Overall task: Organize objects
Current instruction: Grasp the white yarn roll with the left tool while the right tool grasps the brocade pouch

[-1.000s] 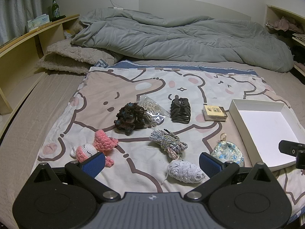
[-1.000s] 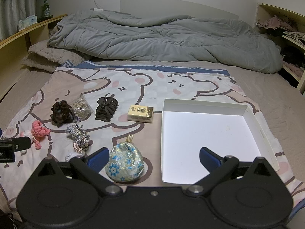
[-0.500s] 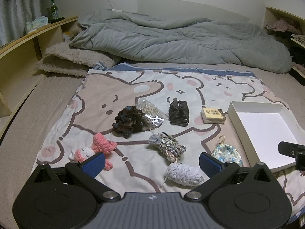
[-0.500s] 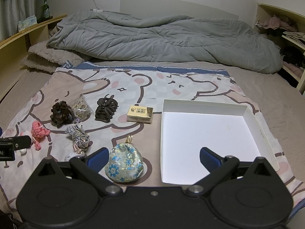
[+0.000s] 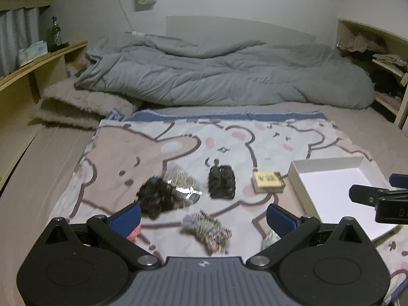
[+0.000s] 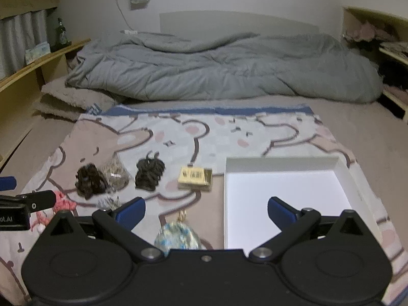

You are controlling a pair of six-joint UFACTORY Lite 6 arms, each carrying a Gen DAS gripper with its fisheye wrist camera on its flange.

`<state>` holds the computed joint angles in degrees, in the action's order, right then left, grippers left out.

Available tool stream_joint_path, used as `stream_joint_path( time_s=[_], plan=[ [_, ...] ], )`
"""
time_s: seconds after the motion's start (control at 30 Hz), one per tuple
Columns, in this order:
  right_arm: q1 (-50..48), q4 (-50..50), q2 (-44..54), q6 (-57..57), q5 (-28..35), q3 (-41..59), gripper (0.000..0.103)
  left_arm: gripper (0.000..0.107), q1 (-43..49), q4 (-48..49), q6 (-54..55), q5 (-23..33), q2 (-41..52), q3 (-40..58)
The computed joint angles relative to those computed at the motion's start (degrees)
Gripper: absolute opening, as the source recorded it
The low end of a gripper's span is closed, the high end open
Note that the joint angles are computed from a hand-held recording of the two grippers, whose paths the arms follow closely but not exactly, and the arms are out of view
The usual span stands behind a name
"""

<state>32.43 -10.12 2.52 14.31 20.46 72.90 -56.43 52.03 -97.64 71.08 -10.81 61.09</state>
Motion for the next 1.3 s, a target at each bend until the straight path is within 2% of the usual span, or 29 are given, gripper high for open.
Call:
stream_joint_path(
  time_s=[0.17,0.27,0.37,0.43,0.53,0.67,0.77,0.87,1.0,1.07,1.17,1.3],
  plan=[
    [0.4,-0.6,6.0,-1.1,0.0,7.3,0.103,0.103,5.8,1.3,2.4,-5.6,1.0,-0.9],
    [0.2,1.6,9.7,-3.0,-0.6,11.0,0.103,0.103,7.2,4.6,-0.1,-7.8,2.2,-3.6],
    [-0.8,9.9,12.9,-11.3,-1.1,13.5,0.103,0.103,8.6,6.7,-3.4,-10.2,2.8,-6.6],
    [-1.5,17.4,14.7,-18.6,-1.0,14.8,0.103,0.103,10.9,5.7,-1.7,-13.9,3.2,-7.8],
    [-2.1,22.4,18.6,-22.9,1.0,18.2,0.103,0.103,13.6,3.7,2.4,-19.2,3.9,-9.5],
    [-1.4,18.2,21.9,-19.5,0.5,19.0,0.103,0.103,16.3,-0.1,7.7,-27.2,3.6,-13.0],
    [-1.1,17.1,24.2,-20.2,0.9,19.6,0.103,0.103,16.4,-0.5,10.6,-29.9,5.1,-14.0],
    [-1.6,22.2,27.7,-24.4,3.9,22.4,0.103,0.103,17.0,-1.8,14.8,-33.1,6.6,-14.5],
    [-1.7,21.1,33.7,-18.8,9.5,28.2,0.103,0.103,20.3,-8.2,22.8,-40.9,7.8,-15.5],
    [-1.0,19.1,35.2,-17.4,10.0,29.1,0.103,0.103,21.9,-13.3,28.6,-43.8,9.2,-15.3],
    [-0.4,18.1,38.3,-17.8,13.2,32.4,0.103,0.103,23.4,-19.1,35.2,-46.0,11.7,-14.5],
    [-0.5,20.4,43.4,-17.0,20.8,39.4,0.102,0.103,25.5,-26.6,42.8,-47.6,14.8,-13.4]
  ],
)
